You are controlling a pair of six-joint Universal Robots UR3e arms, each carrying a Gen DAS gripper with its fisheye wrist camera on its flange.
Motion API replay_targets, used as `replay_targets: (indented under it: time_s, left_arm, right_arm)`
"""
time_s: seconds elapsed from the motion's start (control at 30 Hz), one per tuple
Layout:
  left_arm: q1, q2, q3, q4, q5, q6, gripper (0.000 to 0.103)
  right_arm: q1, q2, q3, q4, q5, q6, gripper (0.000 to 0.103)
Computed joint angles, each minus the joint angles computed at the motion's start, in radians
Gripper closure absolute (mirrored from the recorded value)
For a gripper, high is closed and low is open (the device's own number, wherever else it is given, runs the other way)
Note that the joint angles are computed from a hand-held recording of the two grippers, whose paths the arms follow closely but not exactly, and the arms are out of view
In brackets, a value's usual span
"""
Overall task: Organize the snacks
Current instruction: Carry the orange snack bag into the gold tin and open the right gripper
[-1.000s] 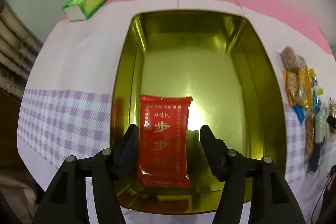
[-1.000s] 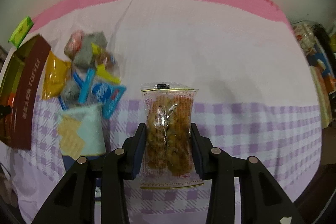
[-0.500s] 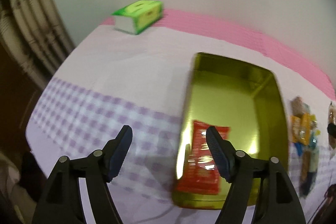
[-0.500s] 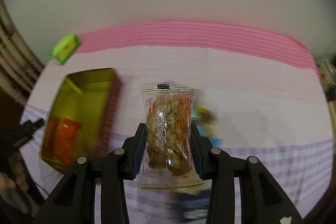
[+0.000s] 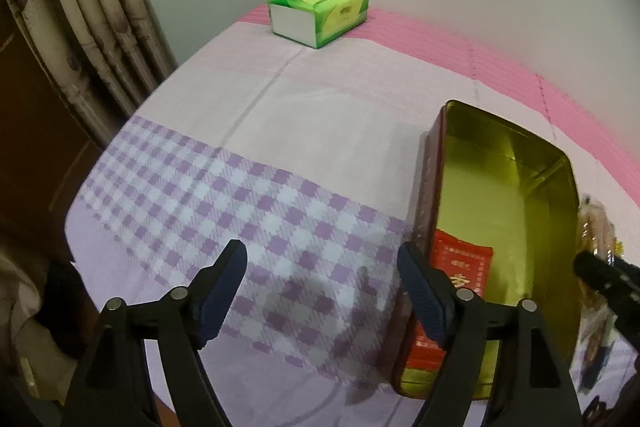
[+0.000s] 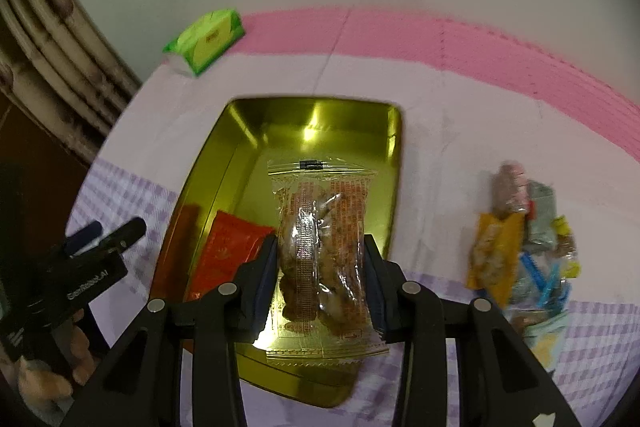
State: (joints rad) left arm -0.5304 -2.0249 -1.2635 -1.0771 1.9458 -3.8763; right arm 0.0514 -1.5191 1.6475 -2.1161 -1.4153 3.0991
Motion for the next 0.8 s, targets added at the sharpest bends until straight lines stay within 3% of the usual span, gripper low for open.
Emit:
replay_targets:
  time_s: [0.33,0.8]
  left_arm:
    - [0.026,0.020,-0.038,0.011,-0.027,-0.015,0.024]
    - [0.032,0.016,-0.034,0.005,-0.045,-0.015,0.024]
  right_arm:
    - [0.127,0.116,-0.047,-0.021,-0.106,0.070,0.066]
    - [0.157,0.203,-0.091,0.002,-0.139,0.081,0.066]
